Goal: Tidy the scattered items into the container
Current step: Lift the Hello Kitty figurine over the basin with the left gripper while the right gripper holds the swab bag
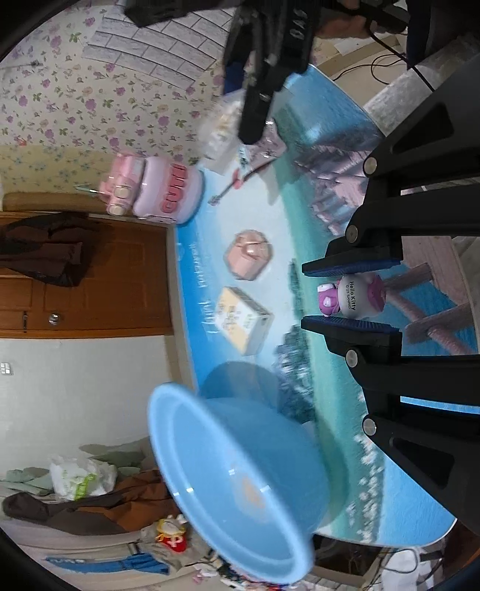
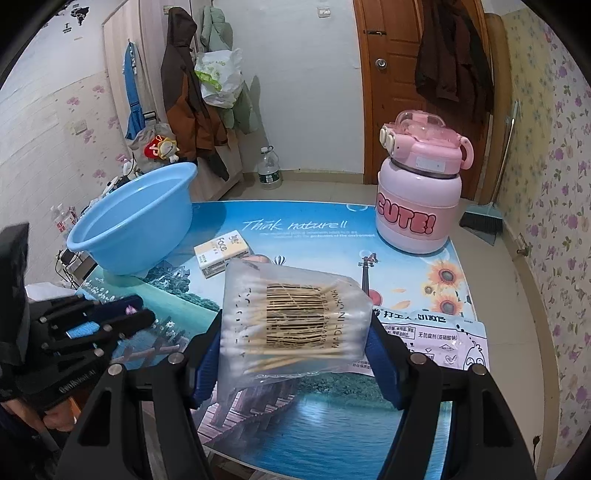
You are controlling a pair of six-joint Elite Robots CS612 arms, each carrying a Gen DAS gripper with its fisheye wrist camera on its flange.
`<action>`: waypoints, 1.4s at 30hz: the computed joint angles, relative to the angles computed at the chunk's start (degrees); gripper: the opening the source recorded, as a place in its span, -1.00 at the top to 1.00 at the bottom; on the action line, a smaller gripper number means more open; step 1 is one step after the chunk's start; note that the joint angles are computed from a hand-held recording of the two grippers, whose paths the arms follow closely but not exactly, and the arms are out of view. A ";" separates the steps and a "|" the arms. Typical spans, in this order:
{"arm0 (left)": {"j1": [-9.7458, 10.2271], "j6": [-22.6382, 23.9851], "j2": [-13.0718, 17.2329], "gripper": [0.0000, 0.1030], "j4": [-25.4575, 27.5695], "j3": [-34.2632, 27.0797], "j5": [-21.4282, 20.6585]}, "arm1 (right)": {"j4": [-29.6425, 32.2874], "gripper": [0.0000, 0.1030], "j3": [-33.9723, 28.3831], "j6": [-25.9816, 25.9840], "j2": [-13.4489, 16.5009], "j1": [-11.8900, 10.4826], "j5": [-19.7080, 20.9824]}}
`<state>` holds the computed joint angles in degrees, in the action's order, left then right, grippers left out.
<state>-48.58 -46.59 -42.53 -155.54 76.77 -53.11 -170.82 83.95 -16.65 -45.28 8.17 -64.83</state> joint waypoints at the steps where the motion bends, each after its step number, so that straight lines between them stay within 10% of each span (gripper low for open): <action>1: -0.03 0.30 -0.22 0.61 -0.35 0.11 0.60 | -0.04 -0.38 0.01 0.04 -0.04 0.00 -0.03; 26: 0.68 3.37 -2.88 0.71 -4.43 2.20 5.38 | 0.09 -0.38 -0.42 0.09 -0.05 0.52 0.20; 42: 1.36 3.29 -0.21 0.71 -2.69 0.48 -1.47 | 1.12 -0.38 -0.65 -0.15 0.21 0.77 0.16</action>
